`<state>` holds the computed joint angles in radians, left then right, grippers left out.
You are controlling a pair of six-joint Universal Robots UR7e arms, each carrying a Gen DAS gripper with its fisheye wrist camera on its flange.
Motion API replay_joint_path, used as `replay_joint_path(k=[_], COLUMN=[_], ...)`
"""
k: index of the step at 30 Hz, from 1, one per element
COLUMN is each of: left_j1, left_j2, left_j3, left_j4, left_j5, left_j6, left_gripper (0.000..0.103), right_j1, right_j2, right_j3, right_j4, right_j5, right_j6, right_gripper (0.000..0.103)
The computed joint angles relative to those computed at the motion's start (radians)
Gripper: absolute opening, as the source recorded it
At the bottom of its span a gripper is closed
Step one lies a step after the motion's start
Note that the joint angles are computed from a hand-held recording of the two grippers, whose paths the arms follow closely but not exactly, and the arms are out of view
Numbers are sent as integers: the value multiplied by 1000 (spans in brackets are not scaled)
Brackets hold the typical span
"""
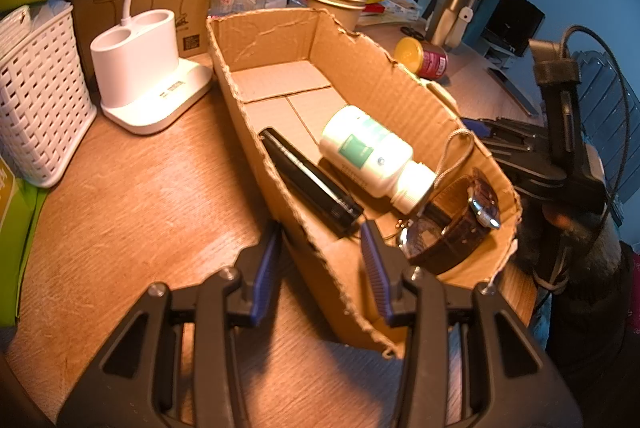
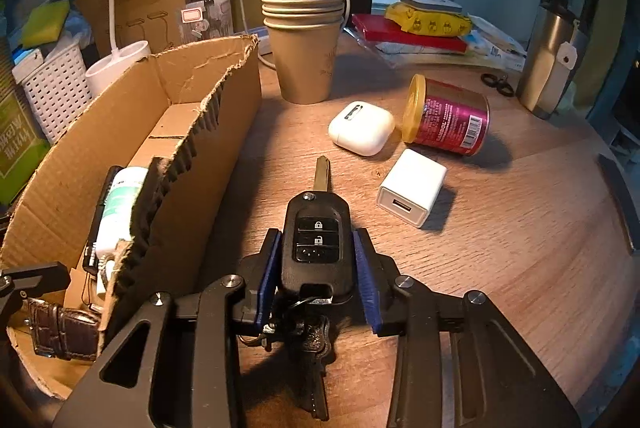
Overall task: Organize rigid objects
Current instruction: 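Close the right tool on the black car key with its keyring, then lift the car key with the right tool and carry it over the box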
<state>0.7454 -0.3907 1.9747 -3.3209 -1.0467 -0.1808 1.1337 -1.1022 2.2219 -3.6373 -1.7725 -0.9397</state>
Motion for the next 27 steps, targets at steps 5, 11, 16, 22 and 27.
replay_joint_path(k=[5,11,16,22,27], left_j1=[0,0,-1,0,0], left_j2=[0,0,1,0,0], left_j3=[0,0,-1,0,0], left_j4=[0,0,0,0,0], left_j5=[0,0,0,0,0], left_j6=[0,0,-1,0,0], left_gripper=[43,43,43,43,43], right_j1=[2,3,6,11,14], right_j2=[-10,-23,-34,-54,-69], right_j3=[13,26,38,53,69], right_j4=[-13,-22,-29,-45,-57], right_j5=[6,13,19,28,38], right_j6=[-5,-5,-7,-10,-16], right_gripper=[38,38,38,38,38])
